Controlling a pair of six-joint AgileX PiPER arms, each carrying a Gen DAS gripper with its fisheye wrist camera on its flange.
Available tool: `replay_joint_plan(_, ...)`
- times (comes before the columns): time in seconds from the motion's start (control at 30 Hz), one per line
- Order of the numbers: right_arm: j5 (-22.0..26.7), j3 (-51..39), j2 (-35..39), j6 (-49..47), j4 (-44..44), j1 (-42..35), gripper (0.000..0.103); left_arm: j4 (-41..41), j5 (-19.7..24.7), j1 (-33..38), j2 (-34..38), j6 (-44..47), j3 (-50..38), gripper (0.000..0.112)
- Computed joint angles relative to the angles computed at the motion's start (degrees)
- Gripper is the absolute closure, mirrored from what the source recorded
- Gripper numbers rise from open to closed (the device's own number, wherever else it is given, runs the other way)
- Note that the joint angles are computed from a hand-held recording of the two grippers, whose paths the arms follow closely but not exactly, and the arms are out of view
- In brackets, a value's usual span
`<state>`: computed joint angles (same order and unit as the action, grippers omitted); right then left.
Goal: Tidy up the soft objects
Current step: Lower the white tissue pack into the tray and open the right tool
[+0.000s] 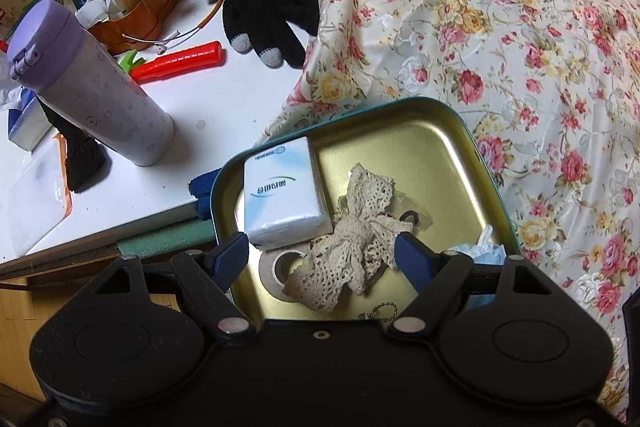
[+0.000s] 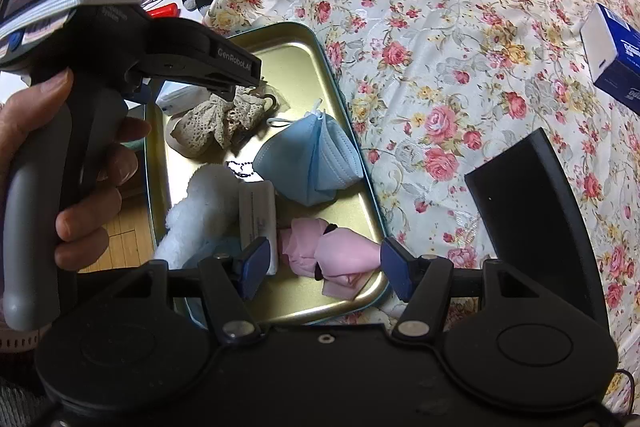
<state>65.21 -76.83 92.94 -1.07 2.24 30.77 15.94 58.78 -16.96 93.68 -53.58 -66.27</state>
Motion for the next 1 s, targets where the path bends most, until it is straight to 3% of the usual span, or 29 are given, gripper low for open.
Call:
replay_joint_plan(0.53, 1.28, 3.27, -5.7, 0.34, -0.64, -2.12, 0.043, -2.64, -0.19, -1.93, -2.82, -0.88, 3.78, 0.035)
replay_joint_plan(0.8, 1.66, 6.2, -10.36, -0.74, -0.37, -3.91, 0.043, -2.91, -0.09, -7.21, -6.54, -6.26, 6.83, 0.035)
replay_joint_plan(1.0, 2.83, 7.38, -14.55, -3.08, 0.47, -7.39, 0.043, -1.65, 2.58, -13.13, -7.84, -10.42, 5.74, 0.035)
